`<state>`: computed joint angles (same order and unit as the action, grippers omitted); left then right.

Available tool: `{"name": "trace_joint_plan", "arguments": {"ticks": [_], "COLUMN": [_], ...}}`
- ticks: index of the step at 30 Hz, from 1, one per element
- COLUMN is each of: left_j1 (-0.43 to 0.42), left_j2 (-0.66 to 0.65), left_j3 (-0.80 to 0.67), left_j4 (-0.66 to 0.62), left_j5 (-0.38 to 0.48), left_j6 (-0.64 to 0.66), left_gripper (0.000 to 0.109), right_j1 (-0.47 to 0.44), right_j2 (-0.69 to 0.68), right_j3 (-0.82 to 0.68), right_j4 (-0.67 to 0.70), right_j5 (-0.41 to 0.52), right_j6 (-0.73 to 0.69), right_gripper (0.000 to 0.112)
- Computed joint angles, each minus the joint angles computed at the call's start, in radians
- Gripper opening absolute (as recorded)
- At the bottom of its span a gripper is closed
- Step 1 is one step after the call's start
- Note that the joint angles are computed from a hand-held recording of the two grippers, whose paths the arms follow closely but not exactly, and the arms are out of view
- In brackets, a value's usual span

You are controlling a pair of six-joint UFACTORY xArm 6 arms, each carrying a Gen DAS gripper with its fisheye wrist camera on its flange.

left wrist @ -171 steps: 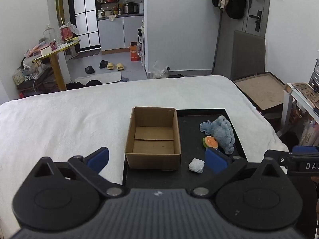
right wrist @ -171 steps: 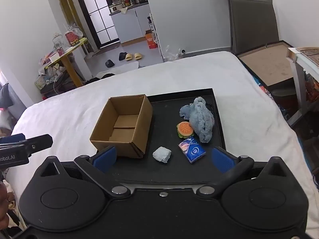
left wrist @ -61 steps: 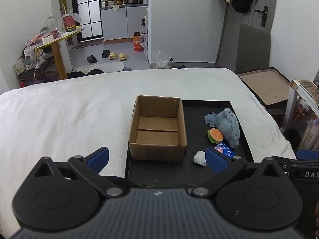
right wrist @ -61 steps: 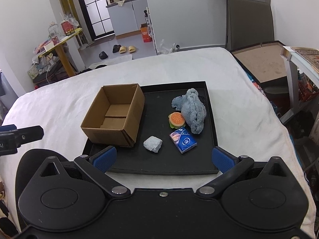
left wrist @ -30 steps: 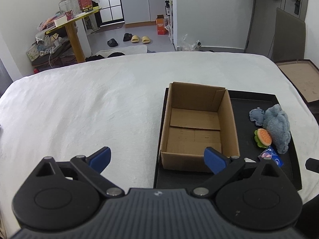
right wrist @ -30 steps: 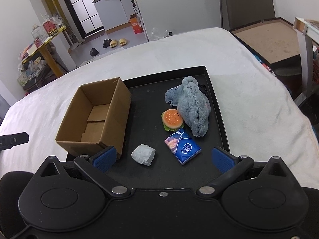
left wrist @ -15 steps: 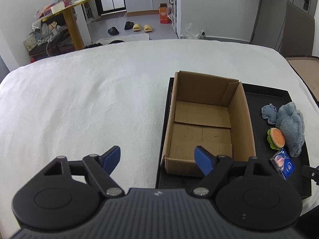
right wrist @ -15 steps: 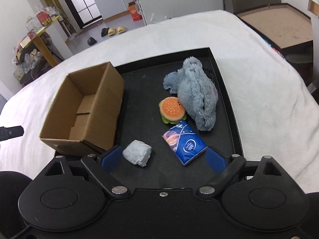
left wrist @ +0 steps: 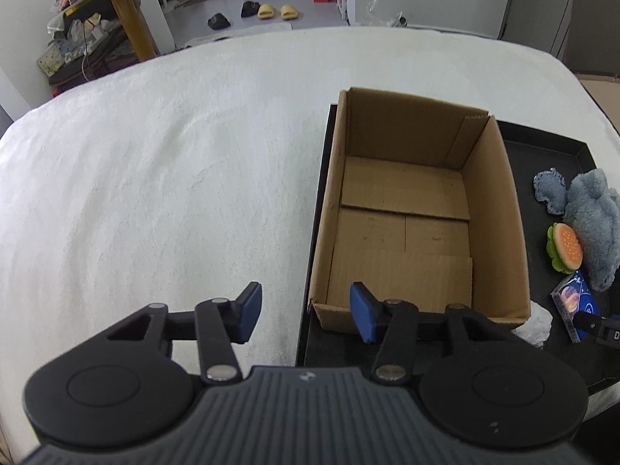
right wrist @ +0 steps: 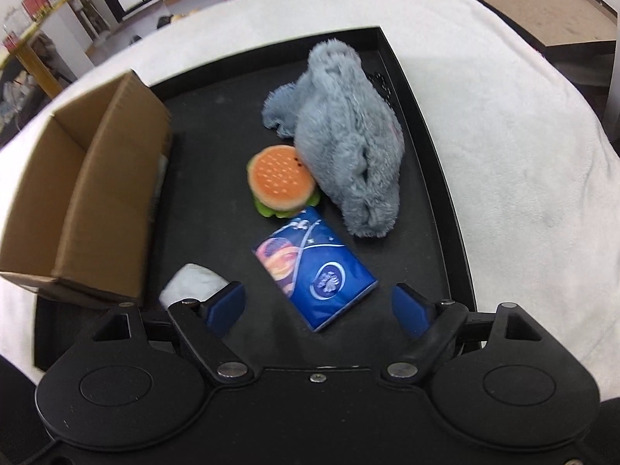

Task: Organize soft objects
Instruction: 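Move the right gripper down onto the blue tissue packet and close it, then lift the tissue packet with the right gripper and carry it over the box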

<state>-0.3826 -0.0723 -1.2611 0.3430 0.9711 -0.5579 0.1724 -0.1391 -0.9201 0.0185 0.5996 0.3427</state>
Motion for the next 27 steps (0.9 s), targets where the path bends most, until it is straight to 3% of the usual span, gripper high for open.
{"name": "trace_joint_plan", "arguments": {"ticks": [9, 11, 13, 14, 15, 16, 17, 21, 27], "left_j1": [-0.005, -0.003, -0.003, -0.003, -0.003, -0.004, -0.003, -0.008, -0.01], "left_j2": [0.075, 0.09, 0.089, 0.083, 0.073, 0.063, 0.055, 0.023, -0.011], "left_j3": [-0.085, -0.104, -0.103, -0.096, -0.088, -0.077, -0.069, -0.036, -0.002], "left_j4": [-0.031, -0.046, -0.056, -0.06, -0.06, -0.059, -0.061, -0.055, -0.055], "left_j5": [0.093, 0.112, 0.119, 0.112, 0.104, 0.092, 0.085, 0.061, 0.03], "left_j6": [0.004, 0.001, 0.003, 0.002, 0.0, -0.002, -0.001, -0.02, -0.016], "left_gripper": [0.035, 0.025, 0.008, 0.007, 0.007, 0.007, 0.006, 0.006, 0.006], "right_j1": [0.006, 0.005, 0.007, 0.009, 0.011, 0.01, 0.012, 0.006, 0.007], "right_j2": [0.079, 0.088, 0.09, 0.09, 0.089, 0.084, 0.082, 0.051, -0.024], "right_j3": [-0.034, -0.032, -0.022, -0.019, -0.015, -0.011, -0.012, 0.002, 0.034], "right_j4": [-0.094, -0.093, -0.131, -0.158, -0.174, -0.173, -0.178, -0.079, -0.09], "right_j5": [0.018, 0.009, -0.012, -0.019, -0.026, -0.037, -0.043, -0.032, -0.02], "right_j6": [0.009, -0.003, 0.006, 0.014, 0.015, 0.008, 0.006, -0.075, -0.054], "right_gripper": [0.081, 0.081, 0.081, 0.08, 0.073, 0.058, 0.056, 0.054, 0.054]}}
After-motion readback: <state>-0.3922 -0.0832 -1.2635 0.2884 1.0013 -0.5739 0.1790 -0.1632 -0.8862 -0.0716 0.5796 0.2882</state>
